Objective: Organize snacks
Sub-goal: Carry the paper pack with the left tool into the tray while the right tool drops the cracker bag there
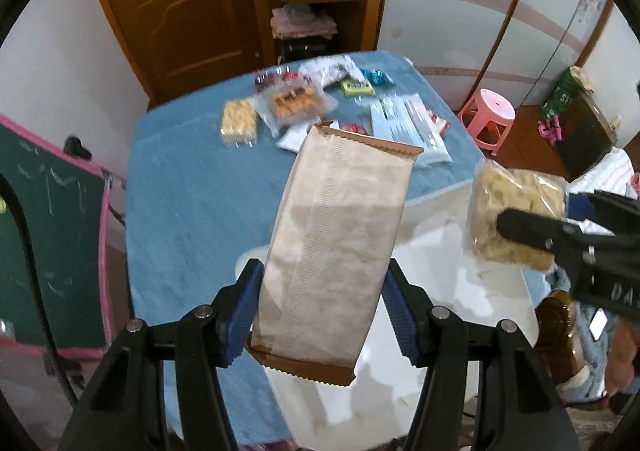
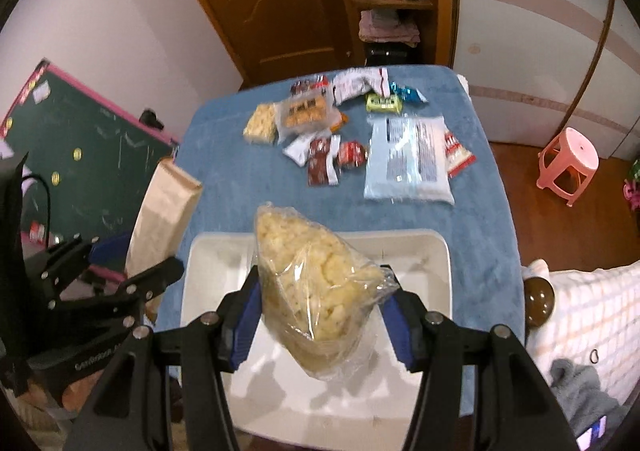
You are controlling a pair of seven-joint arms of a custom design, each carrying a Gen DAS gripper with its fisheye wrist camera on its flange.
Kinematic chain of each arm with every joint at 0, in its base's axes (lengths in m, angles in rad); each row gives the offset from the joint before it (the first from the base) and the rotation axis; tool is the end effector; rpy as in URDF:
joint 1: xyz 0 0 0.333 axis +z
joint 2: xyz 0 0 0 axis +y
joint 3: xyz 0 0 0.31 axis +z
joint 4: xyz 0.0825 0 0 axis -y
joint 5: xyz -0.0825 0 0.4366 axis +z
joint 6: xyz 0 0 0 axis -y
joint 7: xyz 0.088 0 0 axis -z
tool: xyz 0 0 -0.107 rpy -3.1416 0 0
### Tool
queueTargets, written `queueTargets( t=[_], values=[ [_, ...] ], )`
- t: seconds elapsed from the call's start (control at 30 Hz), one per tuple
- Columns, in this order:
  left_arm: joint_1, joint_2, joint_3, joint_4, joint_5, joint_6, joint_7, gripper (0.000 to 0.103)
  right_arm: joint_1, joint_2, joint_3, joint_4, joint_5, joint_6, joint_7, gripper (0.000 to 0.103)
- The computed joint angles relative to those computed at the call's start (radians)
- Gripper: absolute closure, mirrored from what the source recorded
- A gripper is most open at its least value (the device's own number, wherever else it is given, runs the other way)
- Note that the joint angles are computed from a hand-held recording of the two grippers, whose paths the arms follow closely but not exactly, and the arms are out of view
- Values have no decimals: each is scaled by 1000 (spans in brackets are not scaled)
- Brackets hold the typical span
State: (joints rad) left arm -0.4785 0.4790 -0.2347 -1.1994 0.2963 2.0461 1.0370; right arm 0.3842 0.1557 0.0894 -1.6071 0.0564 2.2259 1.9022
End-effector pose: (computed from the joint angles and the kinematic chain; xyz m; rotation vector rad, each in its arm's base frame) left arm 0.6256 -0.4633 0.5452 -1.7880 2.2282 -0.4962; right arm 0.6242 0.3174 0.5682 -2.0023 1.7861 -0.1539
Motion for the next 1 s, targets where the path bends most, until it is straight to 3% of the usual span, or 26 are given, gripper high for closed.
queueTargets(
  t=[0.17, 0.2, 0.23, 0.27, 0.33, 0.43, 0.7, 1.0],
  values=[
    [-18, -2, -7, -30, -6, -18, -55, 44, -7, -49, 4, -71, 20, -22, -36, 44],
    [-20, 1, -9, -28, -10, -28, -61, 37, -10, -55, 5, -79, 35, -28, -45, 44],
    [-21, 4, -11, -26, -17, -36, -67, 23, -12, -63, 7, -90, 44, -28, -52, 43],
    [-18, 4, -15, -27, -30, -39, -72, 18, -13, -72, 8, -103, 50, -19, -57, 43],
    [-9, -3, -22, -40, -61, -31, -94, 15, -15, -89, 9, -123, 51, -4, -61, 29],
    [-7, 5, -22, -26, -85, -62, -130, 8, -20, -110, 10, -146, 56, 18, -66, 22],
    [-19, -47, -19, -83, -49, -42, -221, 4, -28, -163, 15, -194, 60, 44, -101, 22],
    [-69, -54, -15, -54, 50, -60, -278, 1, -39, -239, 18, -265, 72, 100, -169, 22]
  ],
)
